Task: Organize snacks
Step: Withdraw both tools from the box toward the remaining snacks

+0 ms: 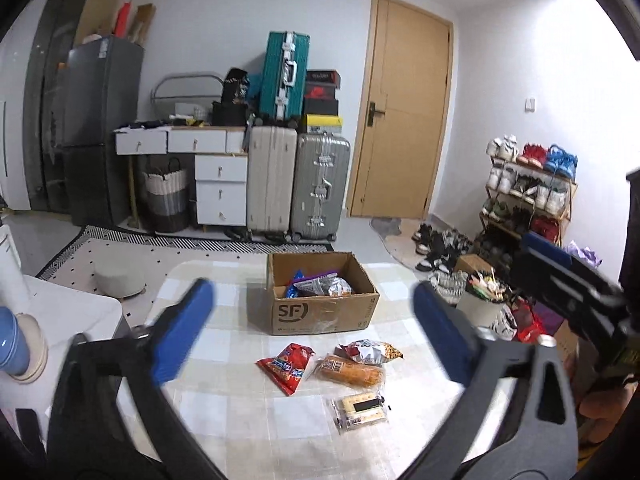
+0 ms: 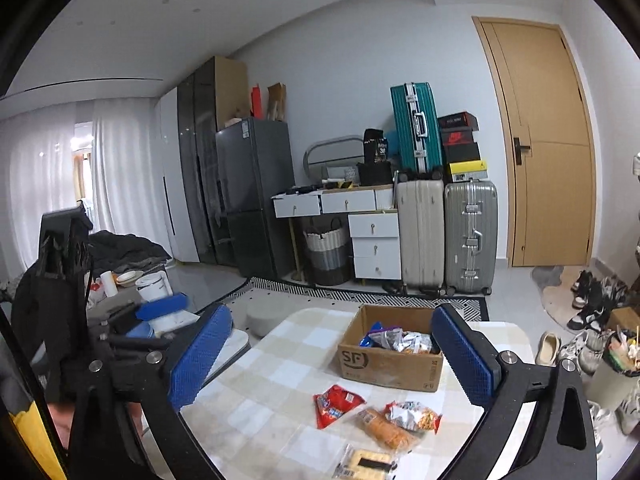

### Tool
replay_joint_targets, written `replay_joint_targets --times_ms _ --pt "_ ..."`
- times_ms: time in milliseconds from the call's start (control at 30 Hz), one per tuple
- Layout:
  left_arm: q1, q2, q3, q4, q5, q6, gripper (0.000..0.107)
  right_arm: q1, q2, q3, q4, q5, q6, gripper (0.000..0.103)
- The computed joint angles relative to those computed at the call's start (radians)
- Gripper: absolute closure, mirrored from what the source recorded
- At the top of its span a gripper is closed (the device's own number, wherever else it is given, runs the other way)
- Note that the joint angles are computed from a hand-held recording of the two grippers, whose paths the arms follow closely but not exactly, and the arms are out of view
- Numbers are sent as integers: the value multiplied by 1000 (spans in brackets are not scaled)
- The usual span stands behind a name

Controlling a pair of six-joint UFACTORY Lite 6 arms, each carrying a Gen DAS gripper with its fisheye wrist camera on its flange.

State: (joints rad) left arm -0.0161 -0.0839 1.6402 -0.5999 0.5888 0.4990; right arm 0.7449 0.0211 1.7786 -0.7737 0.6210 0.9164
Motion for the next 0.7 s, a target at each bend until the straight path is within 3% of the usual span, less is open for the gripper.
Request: replay_joint_targets --times_ms 167,300,367,467,567,700 --pt "130 -252 -291 -218 27 217 4 126 -167 -280 -282 52 346 1" --pt "187 -376 -494 -293 36 341 4 144 -221 -426 -364 54 500 1" --pt "217 -426 -593 -341 28 399 4 98 -229 -481 -366 -1 534 1" --pt "229 -448 -697 -384 15 463 4 51 -214 -563 -368 -52 589 1" --pt "157 -357 -733 -431 -82 516 4 -3 -176 -624 -355 -112 604 1" --pt "99 -217 -750 -615 -187 696 4 -50 -105 -680 -410 -174 692 1"
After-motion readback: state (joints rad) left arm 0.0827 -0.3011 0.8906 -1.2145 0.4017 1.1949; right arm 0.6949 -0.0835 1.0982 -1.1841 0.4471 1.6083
